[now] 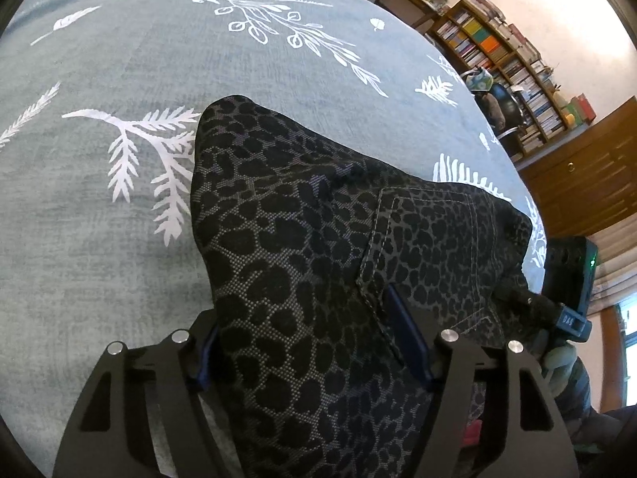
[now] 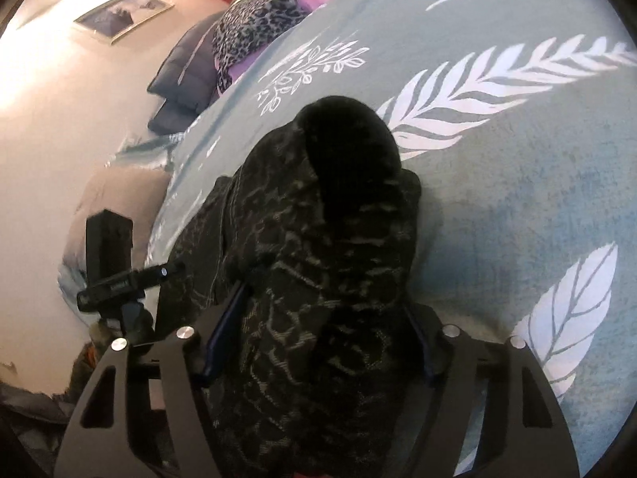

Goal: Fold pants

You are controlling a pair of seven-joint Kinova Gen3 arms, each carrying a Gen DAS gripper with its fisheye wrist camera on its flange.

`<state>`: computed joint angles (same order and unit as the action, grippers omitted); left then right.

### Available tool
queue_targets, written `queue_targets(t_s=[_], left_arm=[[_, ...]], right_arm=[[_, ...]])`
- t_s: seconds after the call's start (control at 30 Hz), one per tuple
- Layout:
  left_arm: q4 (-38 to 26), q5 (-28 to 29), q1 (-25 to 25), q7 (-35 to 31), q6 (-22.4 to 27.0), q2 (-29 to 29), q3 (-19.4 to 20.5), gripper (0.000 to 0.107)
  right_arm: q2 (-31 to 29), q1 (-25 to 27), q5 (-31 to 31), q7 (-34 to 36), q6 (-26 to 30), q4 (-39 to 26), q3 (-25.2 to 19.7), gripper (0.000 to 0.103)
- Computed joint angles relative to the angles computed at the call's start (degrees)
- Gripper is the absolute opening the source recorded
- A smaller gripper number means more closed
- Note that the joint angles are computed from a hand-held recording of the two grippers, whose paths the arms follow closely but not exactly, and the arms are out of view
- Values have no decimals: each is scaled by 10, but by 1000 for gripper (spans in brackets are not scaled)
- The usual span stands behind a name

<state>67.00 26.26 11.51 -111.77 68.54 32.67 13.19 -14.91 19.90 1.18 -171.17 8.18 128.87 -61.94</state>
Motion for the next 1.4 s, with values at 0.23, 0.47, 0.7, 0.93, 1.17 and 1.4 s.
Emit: queue_targets(t_s=[0.23,0.47,0.7,0.93,1.17,1.4], left_arm=[[26,-44,35,11,-48,-31,-10,56],[42,-89,62,24,-83,-55,-17,37],[43,-102,68,35,-94,-61,-16,33],[35,-117,83,45,-109,-72,-13,29],[-8,-138,107,69,-110,-58,-16,29],[-81,-168,136,93,-92,-18,-22,28]], right_arm=[[-3,21,17,0,13,-20,-23,48],[-19,26,33,11,47,-48,-22,45],[-24,5,41,9,57,-54,-1,44],[-41,-15,49,14,60,-56,32,44],[-46,-34,56,28,59,-53,77,44],[-39,-40,75,40,58,-56,117,43]])
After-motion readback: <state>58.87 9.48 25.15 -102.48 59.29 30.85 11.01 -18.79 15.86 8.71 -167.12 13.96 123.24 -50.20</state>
